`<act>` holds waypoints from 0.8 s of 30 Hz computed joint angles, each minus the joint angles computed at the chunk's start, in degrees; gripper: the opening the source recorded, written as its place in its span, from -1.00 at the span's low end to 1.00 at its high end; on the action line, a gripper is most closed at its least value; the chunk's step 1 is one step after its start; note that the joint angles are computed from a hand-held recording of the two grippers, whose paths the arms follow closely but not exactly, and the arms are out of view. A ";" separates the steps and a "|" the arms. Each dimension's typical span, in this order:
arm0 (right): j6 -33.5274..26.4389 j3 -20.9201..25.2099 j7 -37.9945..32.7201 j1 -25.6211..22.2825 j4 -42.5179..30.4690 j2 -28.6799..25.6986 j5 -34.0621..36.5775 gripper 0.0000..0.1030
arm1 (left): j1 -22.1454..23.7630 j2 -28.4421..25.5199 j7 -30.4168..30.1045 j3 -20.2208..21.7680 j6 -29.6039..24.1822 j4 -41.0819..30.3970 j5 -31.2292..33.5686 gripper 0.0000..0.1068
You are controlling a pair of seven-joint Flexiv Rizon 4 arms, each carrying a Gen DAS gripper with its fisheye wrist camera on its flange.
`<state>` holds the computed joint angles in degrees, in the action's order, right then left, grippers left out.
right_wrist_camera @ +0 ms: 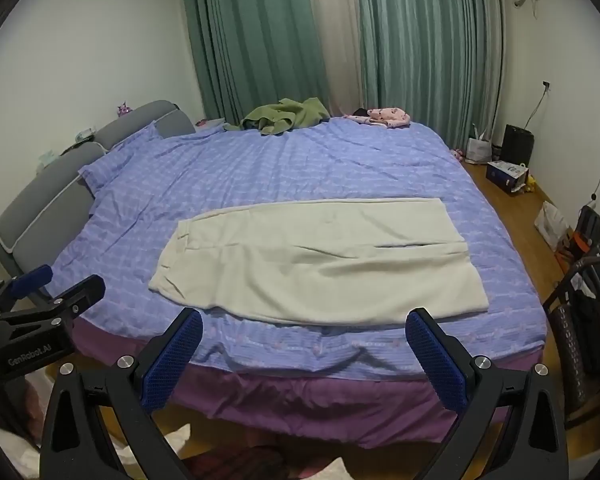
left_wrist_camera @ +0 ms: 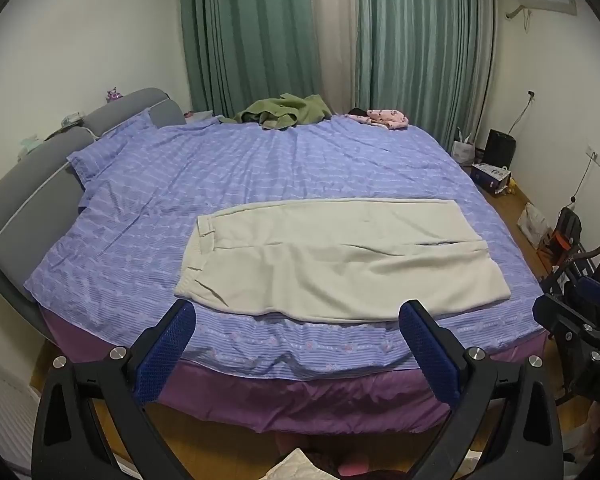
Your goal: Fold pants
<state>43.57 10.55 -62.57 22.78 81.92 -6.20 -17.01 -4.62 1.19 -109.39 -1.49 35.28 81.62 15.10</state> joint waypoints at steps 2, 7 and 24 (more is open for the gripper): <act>0.03 -0.02 0.04 0.01 0.00 -0.01 -0.06 1.00 | 0.23 -0.23 0.32 0.09 -0.31 -0.58 -0.25 0.93; 0.05 -0.05 0.10 0.06 -0.28 -0.21 0.05 1.00 | -0.22 0.48 -1.15 -0.25 0.70 1.01 1.12 0.93; -0.01 -0.16 -0.12 0.07 -0.83 -0.60 0.30 1.00 | -0.13 0.96 -1.42 -0.30 1.29 2.01 1.62 0.93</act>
<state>43.56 10.39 -62.69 22.85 81.09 -6.80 -16.71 -4.76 2.16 -110.81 -1.79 36.57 83.63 16.72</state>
